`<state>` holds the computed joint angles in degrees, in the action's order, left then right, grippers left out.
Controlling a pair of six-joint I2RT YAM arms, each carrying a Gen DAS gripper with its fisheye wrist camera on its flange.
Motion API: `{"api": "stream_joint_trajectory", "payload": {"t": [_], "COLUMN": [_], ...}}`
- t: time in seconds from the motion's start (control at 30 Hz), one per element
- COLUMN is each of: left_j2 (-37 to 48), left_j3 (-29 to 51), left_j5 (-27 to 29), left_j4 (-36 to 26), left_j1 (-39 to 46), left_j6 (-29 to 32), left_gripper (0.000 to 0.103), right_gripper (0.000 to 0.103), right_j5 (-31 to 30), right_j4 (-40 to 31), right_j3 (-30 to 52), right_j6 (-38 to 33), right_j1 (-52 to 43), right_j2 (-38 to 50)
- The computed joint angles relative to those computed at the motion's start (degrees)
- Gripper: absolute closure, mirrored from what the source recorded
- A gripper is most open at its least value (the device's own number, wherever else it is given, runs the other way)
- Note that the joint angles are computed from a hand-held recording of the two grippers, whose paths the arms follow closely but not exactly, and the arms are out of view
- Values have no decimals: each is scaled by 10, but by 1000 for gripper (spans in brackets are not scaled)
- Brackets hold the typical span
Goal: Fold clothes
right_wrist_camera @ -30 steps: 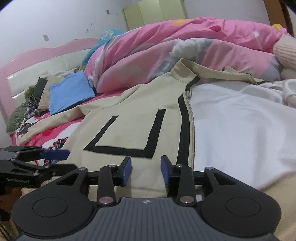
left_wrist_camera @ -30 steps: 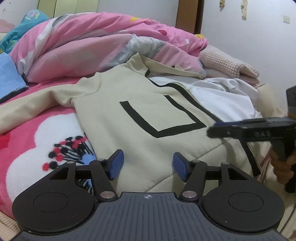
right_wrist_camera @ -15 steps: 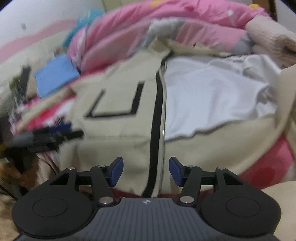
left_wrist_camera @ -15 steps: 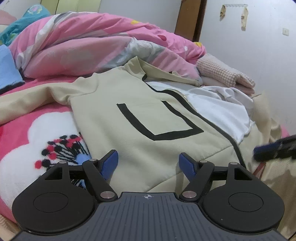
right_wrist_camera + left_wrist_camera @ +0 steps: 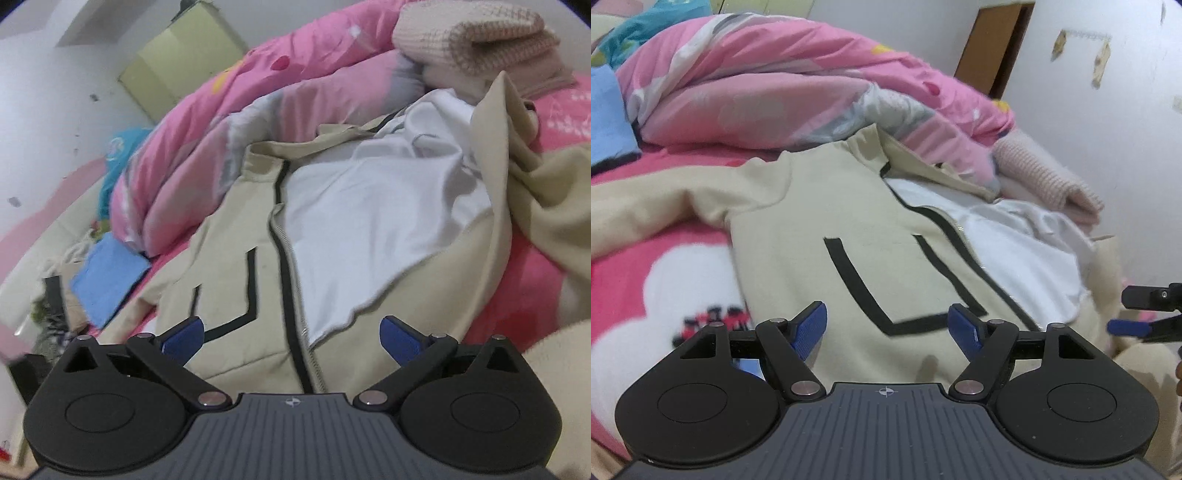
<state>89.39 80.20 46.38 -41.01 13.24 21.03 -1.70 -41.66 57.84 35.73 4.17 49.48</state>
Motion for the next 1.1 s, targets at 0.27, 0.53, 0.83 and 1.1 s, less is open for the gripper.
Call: {"api": "stream_joint_trajectory", "payload": {"t": [0.27, 0.53, 0.83, 1.1], "left_j2": [39, 26, 27, 12], "left_j3": [55, 29, 29, -1], "left_j5": [-200, -252, -282, -281], "left_j4": [-18, 10, 17, 51], "left_j1": [-111, -138, -156, -155], "left_j6": [-69, -91, -121, -124], "left_gripper": [3, 0, 0, 0], "right_gripper": [0, 0, 0, 0], "right_j5": [183, 264, 235, 179], "right_j4": [33, 131, 150, 201], "right_j3": [94, 9, 2, -42], "right_j6": [-113, -112, -98, -127], "right_j1": [93, 138, 117, 88], "right_j2": [201, 241, 234, 193]}}
